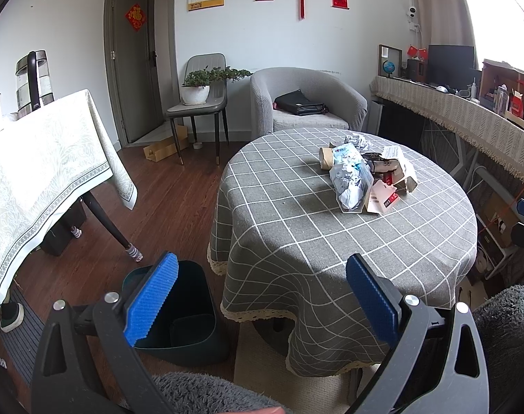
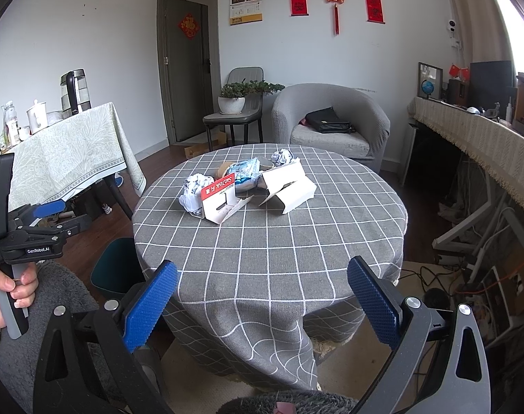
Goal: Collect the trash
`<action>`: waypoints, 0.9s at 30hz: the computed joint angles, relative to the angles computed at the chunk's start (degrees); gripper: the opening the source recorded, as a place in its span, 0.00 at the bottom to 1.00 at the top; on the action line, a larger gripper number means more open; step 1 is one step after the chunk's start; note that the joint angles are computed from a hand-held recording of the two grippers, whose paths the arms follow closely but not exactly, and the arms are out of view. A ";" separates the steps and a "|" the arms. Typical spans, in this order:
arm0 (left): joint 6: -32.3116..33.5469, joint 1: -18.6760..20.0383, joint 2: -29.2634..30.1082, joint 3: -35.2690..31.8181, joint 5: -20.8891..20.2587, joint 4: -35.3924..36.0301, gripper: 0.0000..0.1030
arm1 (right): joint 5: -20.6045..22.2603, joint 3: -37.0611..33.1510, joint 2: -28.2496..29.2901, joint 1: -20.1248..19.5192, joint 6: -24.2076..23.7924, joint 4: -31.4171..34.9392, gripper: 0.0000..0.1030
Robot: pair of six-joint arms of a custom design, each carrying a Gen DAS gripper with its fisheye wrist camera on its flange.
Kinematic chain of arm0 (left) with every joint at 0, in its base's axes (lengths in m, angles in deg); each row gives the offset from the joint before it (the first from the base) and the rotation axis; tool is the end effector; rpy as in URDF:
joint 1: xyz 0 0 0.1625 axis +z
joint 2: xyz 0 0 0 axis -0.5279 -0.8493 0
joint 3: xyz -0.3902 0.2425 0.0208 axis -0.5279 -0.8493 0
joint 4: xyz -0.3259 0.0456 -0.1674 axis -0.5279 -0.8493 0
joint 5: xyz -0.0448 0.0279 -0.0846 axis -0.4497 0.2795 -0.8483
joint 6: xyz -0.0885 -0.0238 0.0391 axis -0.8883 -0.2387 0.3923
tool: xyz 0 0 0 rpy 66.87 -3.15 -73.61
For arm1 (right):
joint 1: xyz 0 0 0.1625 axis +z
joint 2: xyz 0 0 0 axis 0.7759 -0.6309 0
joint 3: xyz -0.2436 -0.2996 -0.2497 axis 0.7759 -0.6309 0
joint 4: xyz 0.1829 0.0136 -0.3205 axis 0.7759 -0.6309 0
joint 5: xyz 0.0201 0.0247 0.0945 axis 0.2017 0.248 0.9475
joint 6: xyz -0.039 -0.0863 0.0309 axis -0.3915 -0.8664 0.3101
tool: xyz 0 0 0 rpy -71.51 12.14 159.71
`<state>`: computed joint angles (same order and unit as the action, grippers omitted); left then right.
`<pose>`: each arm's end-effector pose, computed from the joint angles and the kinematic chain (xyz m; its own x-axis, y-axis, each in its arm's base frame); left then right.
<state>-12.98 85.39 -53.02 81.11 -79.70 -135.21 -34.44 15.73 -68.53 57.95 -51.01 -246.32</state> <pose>-0.1526 -0.5729 0.2935 -0.6962 -0.0763 -0.7137 0.5630 0.5587 -0.6090 0.3158 -0.6203 0.1474 -0.6889 -0.4004 0.6043 -0.7171 0.4979 -0.4876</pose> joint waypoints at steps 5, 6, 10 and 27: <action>-2.34 -0.98 -1.37 0.51 0.37 2.86 0.96 | -1.53 -1.46 0.38 0.22 0.40 2.74 0.97; -2.38 -0.80 -1.21 0.08 -0.03 3.24 0.96 | -1.41 -1.59 0.41 0.33 0.16 2.79 0.97; -2.62 -0.74 -0.67 -1.39 -1.46 5.07 0.96 | 0.93 -3.12 0.28 0.27 0.42 5.05 0.97; -3.76 4.91 6.75 -16.92 -13.76 14.32 0.63 | 3.36 -25.96 9.90 -1.25 -3.29 21.97 0.68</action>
<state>-16.74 90.30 -46.27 64.19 -93.45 -120.89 -31.09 -10.23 -58.63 56.70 -54.31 -224.35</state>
